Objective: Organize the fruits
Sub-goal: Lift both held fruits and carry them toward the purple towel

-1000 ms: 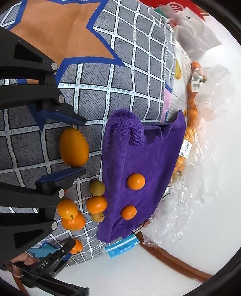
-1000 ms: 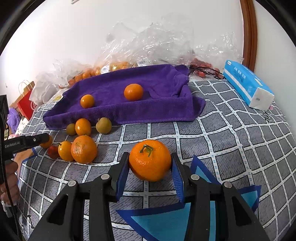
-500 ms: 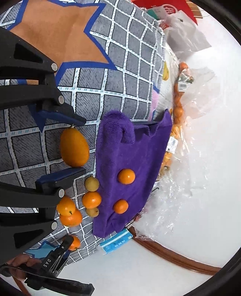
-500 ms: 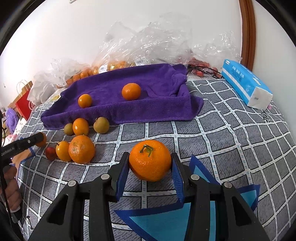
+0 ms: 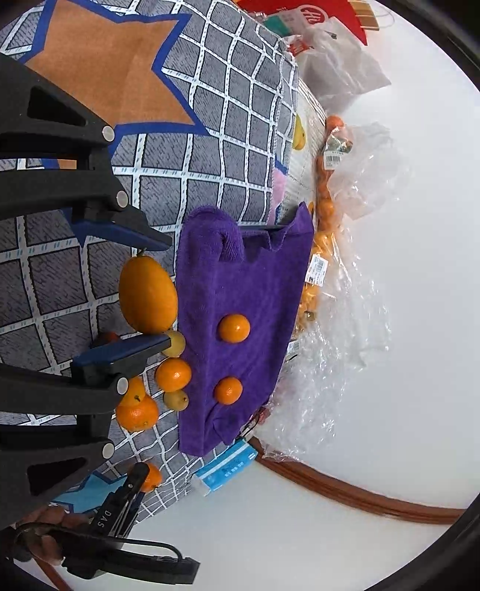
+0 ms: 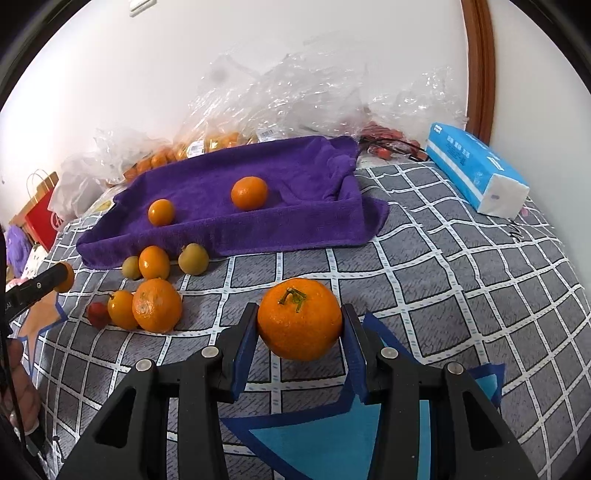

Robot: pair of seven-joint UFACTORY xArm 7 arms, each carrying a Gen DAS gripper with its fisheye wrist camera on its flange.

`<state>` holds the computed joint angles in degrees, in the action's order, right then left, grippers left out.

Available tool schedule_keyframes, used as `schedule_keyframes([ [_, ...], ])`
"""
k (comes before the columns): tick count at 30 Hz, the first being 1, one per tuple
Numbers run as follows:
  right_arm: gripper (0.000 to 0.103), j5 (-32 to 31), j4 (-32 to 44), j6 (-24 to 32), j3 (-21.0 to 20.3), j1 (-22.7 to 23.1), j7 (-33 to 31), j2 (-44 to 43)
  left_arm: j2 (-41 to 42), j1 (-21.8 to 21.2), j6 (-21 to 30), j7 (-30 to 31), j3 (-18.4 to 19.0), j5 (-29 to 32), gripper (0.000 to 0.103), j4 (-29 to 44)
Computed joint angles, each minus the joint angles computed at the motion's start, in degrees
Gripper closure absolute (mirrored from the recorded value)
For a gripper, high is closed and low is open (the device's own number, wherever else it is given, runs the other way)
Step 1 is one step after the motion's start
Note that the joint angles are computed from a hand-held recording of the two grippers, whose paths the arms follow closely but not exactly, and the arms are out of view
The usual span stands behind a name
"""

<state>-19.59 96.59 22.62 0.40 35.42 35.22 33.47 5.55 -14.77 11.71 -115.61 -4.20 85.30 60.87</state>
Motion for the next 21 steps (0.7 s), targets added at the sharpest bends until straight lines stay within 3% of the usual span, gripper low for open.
schedule_keyframes([
  [12,0.059,1.3,1.4,-0.3,1.2,0.2,-0.5,-0.8,-0.3,1.0,-2.8,-5.9,-0.2,5.0,0.059,0.2],
  [15,0.059,1.6,3.3,-0.1,1.5,0.3,-1.3,0.0,-1.2,1.2,-2.5,-1.5,-0.3,0.5,0.059,-0.8],
  [18,0.059,1.8,5.5,0.2,1.4,0.6,-2.3,0.9,-3.5,1.2,-2.2,-0.9,-0.5,0.7,0.059,-1.0],
  [21,0.059,2.4,8.4,0.1,1.5,0.6,-3.4,2.4,-5.4,1.7,-1.1,4.0,-1.1,-2.9,0.059,-0.6],
])
